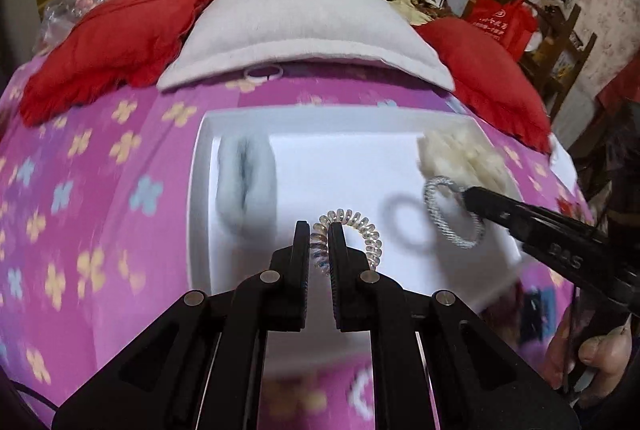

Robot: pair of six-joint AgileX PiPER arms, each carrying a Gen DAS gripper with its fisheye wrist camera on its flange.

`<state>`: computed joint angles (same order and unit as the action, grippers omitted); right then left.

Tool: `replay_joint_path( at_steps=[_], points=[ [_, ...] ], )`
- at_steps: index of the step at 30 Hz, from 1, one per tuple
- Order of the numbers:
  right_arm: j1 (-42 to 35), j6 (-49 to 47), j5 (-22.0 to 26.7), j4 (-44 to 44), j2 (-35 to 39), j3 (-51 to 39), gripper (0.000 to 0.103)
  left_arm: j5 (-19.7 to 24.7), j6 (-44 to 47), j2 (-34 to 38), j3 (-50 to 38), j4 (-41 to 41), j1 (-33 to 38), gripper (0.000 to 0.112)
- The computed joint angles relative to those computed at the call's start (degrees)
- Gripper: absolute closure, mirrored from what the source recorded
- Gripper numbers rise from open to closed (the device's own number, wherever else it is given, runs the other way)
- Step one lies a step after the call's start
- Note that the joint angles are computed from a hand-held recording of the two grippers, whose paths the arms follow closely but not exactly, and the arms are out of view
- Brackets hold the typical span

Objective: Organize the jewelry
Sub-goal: 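Carry the gold coil and silver bracelet into the tray and open both tools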

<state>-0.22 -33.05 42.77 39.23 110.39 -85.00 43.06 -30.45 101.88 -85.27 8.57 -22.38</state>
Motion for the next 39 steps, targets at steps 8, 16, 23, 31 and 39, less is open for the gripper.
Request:
replay_joint_path(
  at_steps=[8,16,23,31,39],
  points=[
    [-0.02,9.87,4.19,-4.40,11.87,-15.42,0.097,1.68,2.70,11.40,-11.56,-0.84,3.92,0.101],
    [-2.25,6.39,3.99,-1.02,6.66,-9.95,0.073,-1.85,3.25,4.99,-5.18,-5.00,4.24,0.072],
    [-12.37,-14.85,6.39,12.20,-11.61,15.44,0.052,-6.84,-12.54,-17.68,17.83,3.11,-1.86,0.058],
    [-23.43,-28.70,13.52,19.06,-19.48,34.32,0.051,-13.04,-16.72,-20.50,30.87,-3.14,-10.22,0.056],
    [-25.65,-36.21,12.27,20.58,-25.10,40.73,0.051,-8.64,-22.87,-11.74,23.50,8.67,-15.29,0.086]
  ],
)
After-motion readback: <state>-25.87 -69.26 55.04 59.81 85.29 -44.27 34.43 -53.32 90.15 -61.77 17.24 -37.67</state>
